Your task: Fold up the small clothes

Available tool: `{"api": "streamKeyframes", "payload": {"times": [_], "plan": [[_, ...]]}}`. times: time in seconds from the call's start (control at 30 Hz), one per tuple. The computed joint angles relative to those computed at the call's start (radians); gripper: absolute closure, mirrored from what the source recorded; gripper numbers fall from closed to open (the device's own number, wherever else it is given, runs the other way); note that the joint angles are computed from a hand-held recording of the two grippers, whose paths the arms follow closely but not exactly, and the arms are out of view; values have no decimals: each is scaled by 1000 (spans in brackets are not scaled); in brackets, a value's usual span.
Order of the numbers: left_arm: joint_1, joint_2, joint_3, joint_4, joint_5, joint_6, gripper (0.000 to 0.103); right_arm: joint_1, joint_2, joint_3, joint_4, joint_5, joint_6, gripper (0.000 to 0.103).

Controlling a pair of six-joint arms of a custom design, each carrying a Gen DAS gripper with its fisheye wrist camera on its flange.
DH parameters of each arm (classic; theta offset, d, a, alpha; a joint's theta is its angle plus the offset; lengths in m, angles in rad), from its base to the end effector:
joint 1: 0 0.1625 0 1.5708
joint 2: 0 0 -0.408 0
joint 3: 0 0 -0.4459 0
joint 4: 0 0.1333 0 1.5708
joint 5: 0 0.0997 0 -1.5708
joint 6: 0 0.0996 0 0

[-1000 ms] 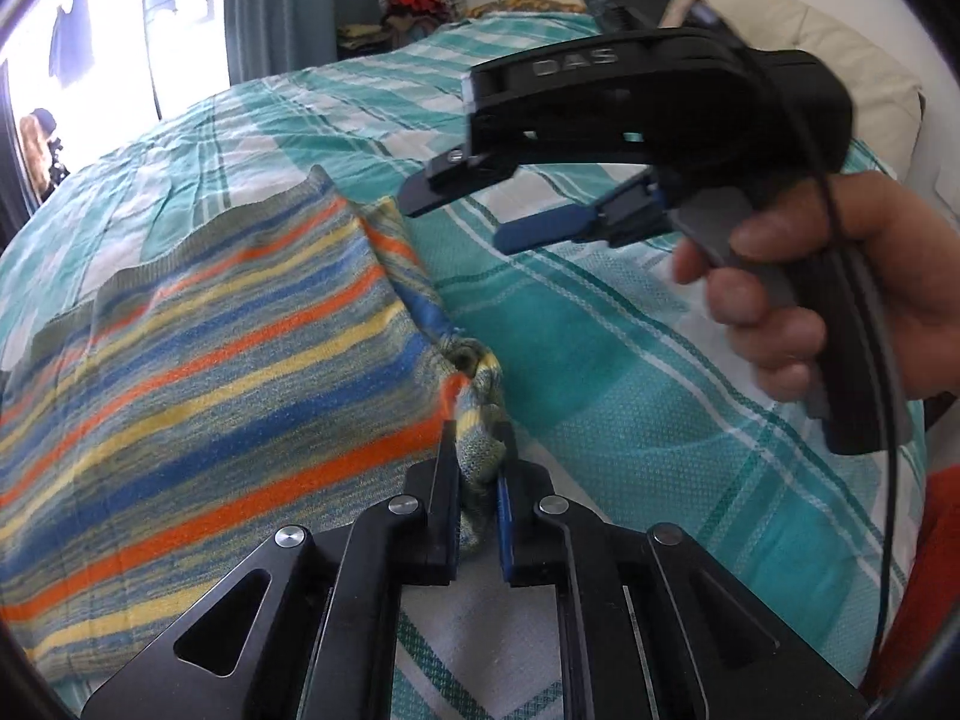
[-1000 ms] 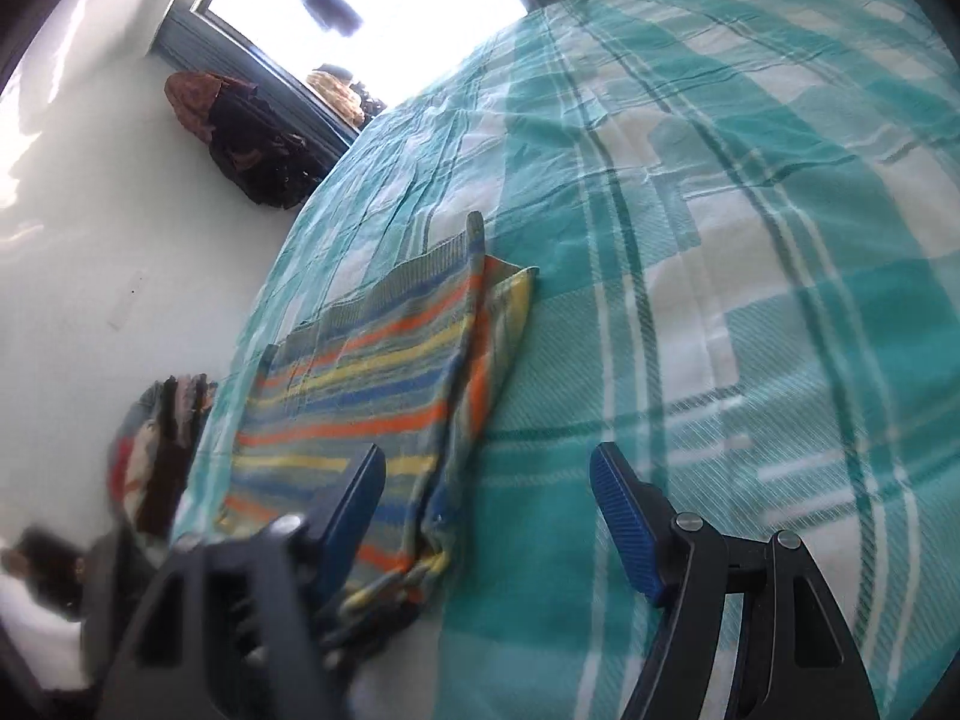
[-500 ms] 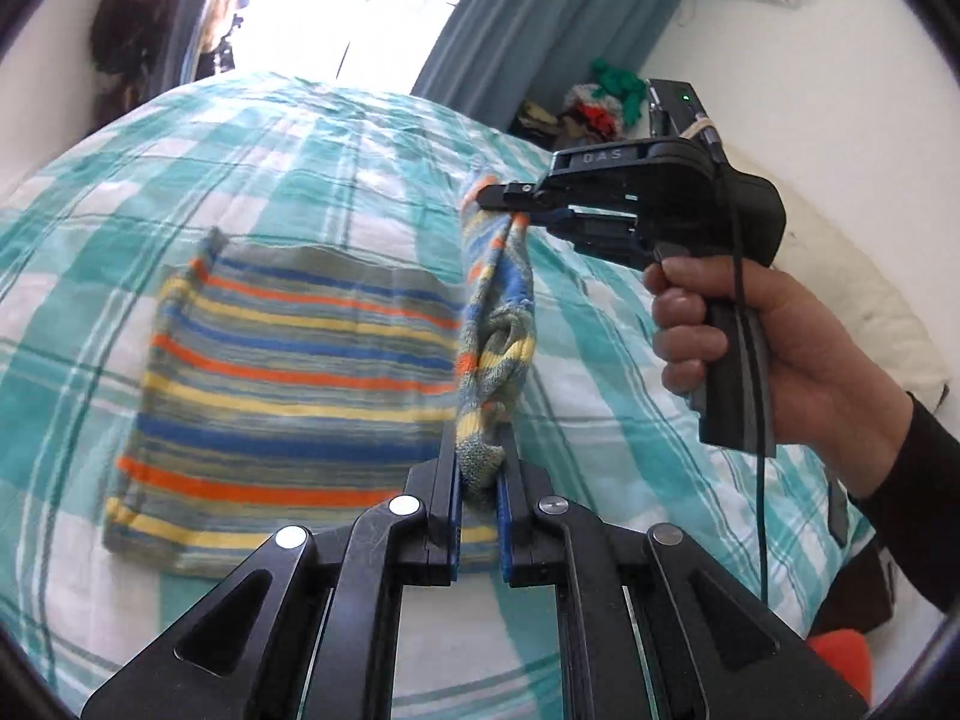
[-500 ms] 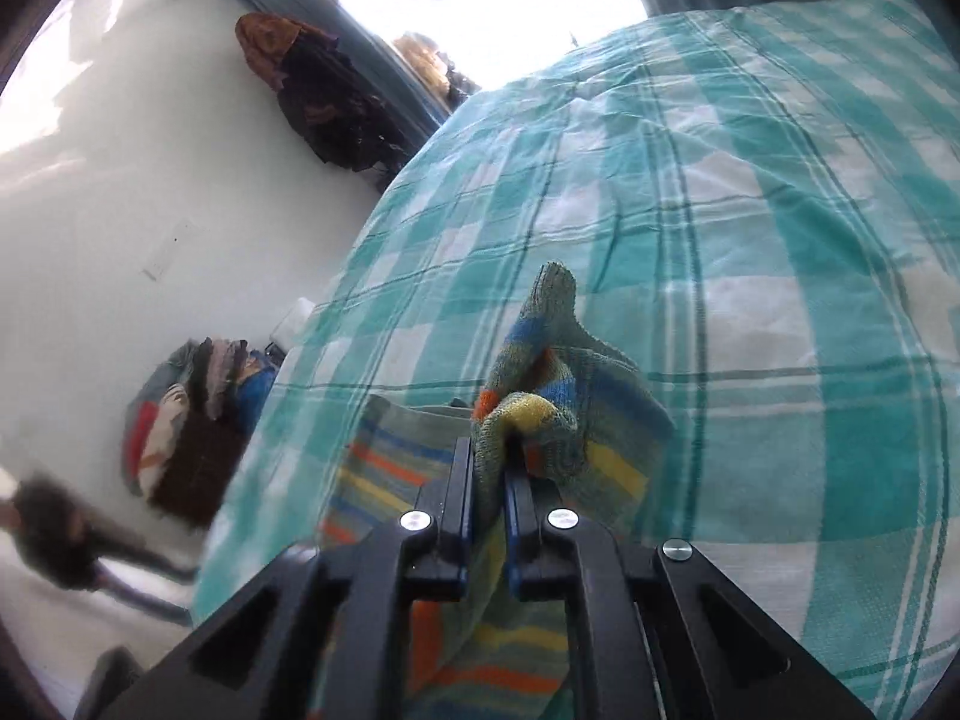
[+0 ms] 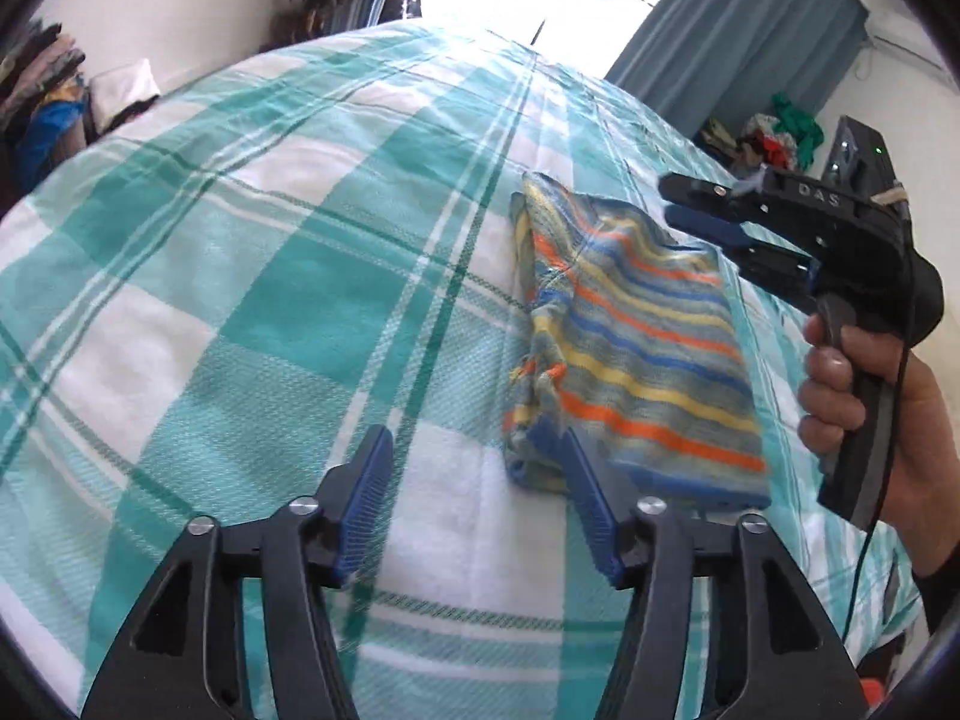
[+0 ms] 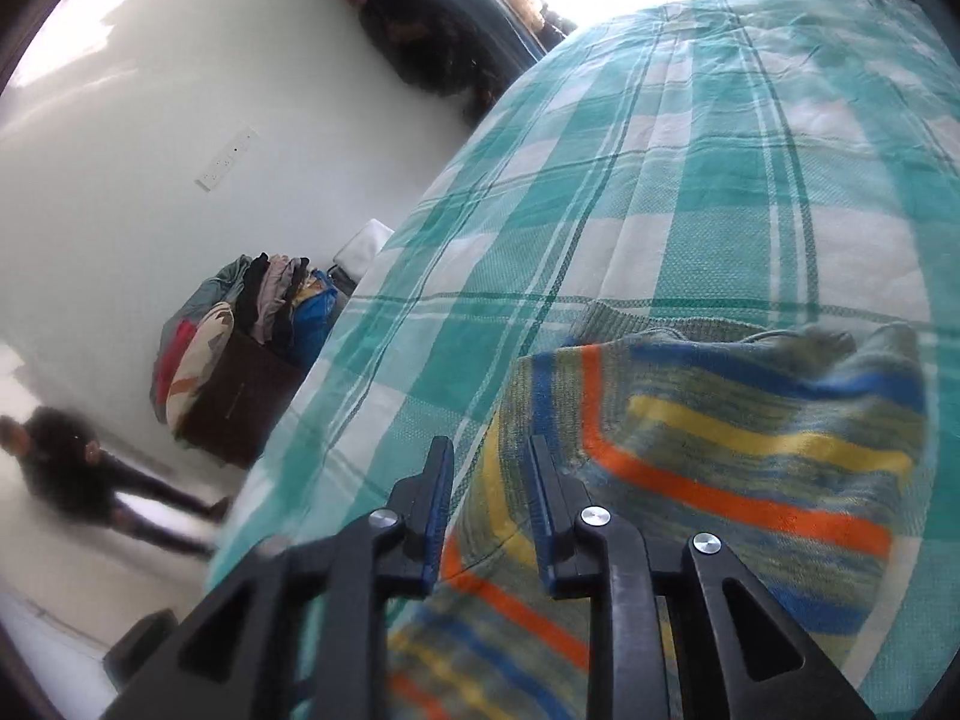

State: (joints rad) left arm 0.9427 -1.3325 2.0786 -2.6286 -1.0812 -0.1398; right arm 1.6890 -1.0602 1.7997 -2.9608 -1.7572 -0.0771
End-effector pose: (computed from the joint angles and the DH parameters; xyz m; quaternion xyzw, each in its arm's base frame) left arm -0.1748 -0.5473 0.2032 0.1952 0.9391 -0.2293 0.1656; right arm 0.1927 -0.6492 0.2005 0.0624 -0.9419 0.3199 0.0816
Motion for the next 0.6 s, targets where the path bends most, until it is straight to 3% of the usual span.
{"api": "streamKeyframes", "payload": {"times": [0.07,0.13,0.23,0.33,0.43,0.47,0.53,0.6], "plan": [[-7,-68,26,39,37,35,24,29,-91,113,-44,-58,-72,66],[4,-131,22,124,44,36,24,67,-195,253,-99,-143,-156,47],[14,-218,-6,287,61,-2,24,130,-344,480,-216,-292,-214,34],[-4,-266,-53,363,102,5,24,180,-458,639,-255,-418,-161,34],[-51,-294,-46,276,160,66,12,254,-530,754,-327,-534,-85,33],[-66,-304,-24,222,176,86,7,284,-533,781,-355,-578,-51,32],[-84,-312,13,172,191,63,6,338,-510,820,-426,-683,11,31],[-82,-309,48,168,140,-12,6,382,-470,847,-489,-782,72,31]]}}
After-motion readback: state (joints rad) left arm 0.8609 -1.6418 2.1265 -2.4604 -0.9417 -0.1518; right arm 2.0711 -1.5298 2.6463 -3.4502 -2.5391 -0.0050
